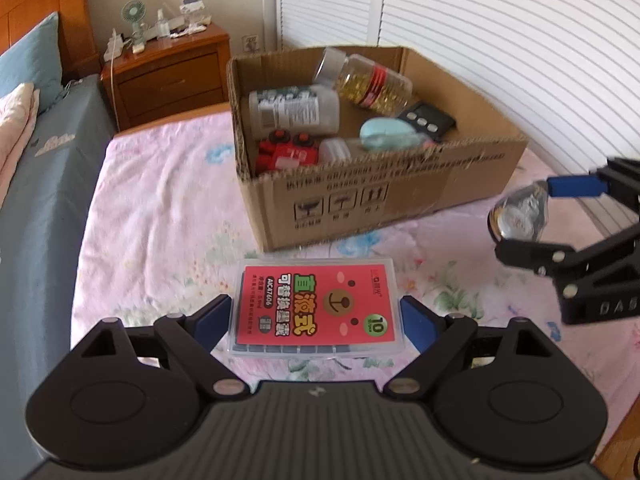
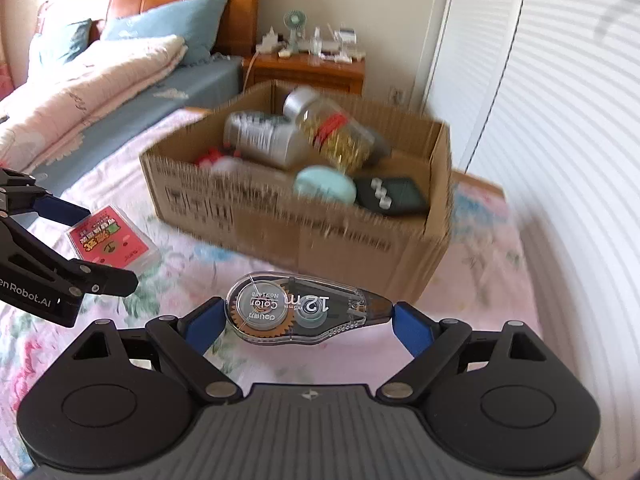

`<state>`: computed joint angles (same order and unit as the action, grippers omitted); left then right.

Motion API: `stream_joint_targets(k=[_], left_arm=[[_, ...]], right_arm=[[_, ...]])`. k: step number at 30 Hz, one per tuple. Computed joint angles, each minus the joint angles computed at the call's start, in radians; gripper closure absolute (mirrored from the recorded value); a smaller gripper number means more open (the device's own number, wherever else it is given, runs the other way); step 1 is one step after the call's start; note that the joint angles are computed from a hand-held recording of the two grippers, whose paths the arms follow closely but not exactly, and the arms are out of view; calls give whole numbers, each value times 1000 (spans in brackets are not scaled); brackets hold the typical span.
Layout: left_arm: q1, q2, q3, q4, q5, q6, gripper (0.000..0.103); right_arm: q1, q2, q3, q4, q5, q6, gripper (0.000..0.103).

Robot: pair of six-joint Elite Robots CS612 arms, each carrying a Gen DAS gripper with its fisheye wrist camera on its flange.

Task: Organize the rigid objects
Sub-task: 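Drop the card pack into the box with the left gripper while the right gripper drops the tape in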

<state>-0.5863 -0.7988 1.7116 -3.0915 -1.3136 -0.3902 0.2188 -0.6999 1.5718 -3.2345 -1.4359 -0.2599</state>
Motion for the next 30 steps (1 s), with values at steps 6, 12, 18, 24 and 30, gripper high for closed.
stream_joint_targets(k=[6,12,18,24,30], left_arm=[[4,-19,-5,-20,5,62,15],[15,-22,-35,-22,-16,116,15],[24,-5,-90,2,3,180,15],[40,16,-152,36,-11,182,15],[49,46,-233,81,-2,192,15]], right_arm=[[-8,5,-46,-36,1,-4,10],[-7,50,-154,31,-20,31,10],[2,95,-228,74,-66,50,10],[4,97,-232,77,-57,69,0],[1,70,-194,68,-61,80,0]])
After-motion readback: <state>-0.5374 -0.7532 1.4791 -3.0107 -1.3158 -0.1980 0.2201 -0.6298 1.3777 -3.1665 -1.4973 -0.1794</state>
